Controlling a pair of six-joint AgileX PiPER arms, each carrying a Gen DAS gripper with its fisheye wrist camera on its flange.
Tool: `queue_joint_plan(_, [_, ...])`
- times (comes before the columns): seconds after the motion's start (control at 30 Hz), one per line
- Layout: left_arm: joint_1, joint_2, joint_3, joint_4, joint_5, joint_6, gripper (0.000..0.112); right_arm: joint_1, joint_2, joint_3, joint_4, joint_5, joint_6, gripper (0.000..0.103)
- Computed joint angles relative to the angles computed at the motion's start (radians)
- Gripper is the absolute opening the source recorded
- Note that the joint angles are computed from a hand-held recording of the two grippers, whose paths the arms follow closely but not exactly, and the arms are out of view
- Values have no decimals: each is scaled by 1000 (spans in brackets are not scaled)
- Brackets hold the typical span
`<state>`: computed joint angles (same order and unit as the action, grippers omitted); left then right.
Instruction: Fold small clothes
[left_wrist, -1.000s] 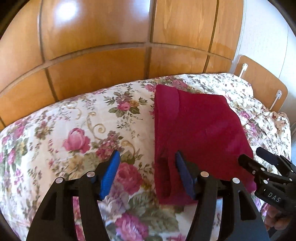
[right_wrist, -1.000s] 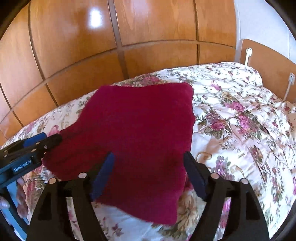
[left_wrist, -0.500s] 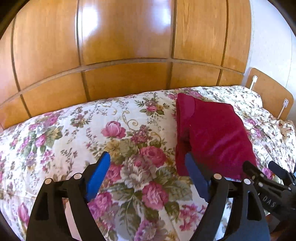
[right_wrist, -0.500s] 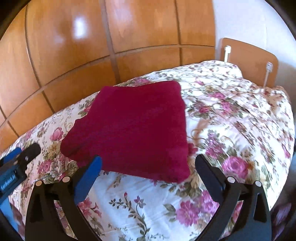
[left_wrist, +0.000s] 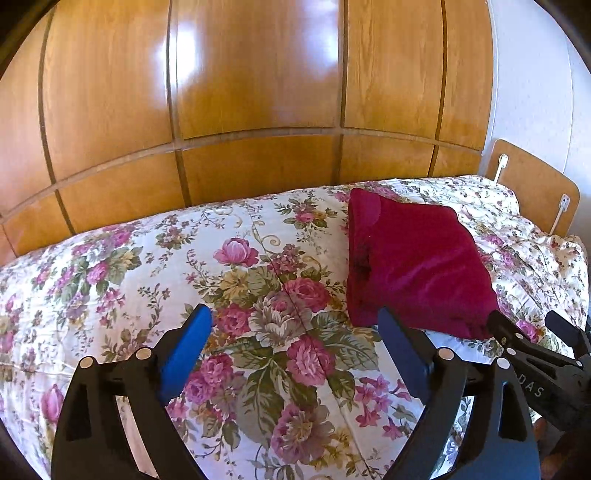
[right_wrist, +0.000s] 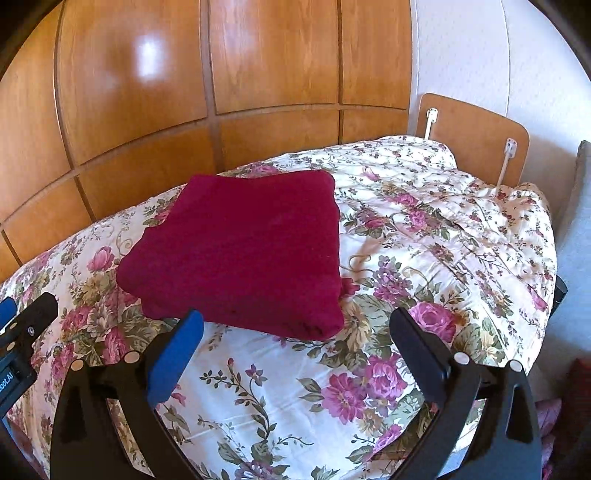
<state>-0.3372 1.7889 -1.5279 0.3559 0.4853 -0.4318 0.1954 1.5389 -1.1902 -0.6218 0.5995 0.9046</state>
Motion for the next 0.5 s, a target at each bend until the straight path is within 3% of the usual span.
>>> queue_joint_plan(0.5, [7,-12,-4,-42,-12,24,92,53,-23,-3,-129,35,136,101])
